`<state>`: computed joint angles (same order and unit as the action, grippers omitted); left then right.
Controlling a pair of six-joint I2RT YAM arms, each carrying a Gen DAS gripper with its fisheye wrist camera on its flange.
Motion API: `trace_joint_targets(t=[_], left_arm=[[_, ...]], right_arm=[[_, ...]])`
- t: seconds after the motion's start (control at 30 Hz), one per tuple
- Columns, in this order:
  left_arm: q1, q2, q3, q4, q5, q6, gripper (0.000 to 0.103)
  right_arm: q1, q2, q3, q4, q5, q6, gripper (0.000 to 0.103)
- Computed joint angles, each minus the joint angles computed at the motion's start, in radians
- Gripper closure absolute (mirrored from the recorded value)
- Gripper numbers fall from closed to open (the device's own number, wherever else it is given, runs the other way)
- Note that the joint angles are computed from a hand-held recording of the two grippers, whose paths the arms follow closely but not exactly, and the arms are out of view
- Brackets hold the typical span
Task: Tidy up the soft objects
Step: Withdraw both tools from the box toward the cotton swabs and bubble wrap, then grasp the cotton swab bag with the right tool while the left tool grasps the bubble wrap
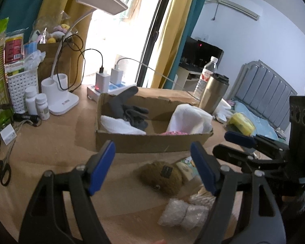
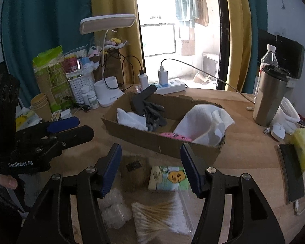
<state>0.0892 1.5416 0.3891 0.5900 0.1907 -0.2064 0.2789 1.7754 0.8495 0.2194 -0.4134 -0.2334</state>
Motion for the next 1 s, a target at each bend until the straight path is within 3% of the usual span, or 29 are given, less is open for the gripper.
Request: trace_joint_targets(t=[0.53,0.87,0.97,1.0], left_arm=[[-0.139,0.045,-0.088,0.094,-0.144,-0.055,0.025],[-0.191,0.152,-0.086,0.151,-0.169,-0.077,0.025],[-0.189,0.175,-0.086,0.165,-0.165,-0.076,0.025],[-0.190,0.181,-0.086,0.167,-0.164,-0.076,0.025]], right_arm=[[-0.077,0.018,-0.110,0.047,-0.084,-0.081,0.040],[-0.093,0.077,-0.122,0.052,-0.093,-0.115,0.039],[-0.090,0.100,-0.116,0.048,-0.088,-0.127,0.037],[-0.088,0.105,-0.116,0.047,-0.086,-0.133,0.032]])
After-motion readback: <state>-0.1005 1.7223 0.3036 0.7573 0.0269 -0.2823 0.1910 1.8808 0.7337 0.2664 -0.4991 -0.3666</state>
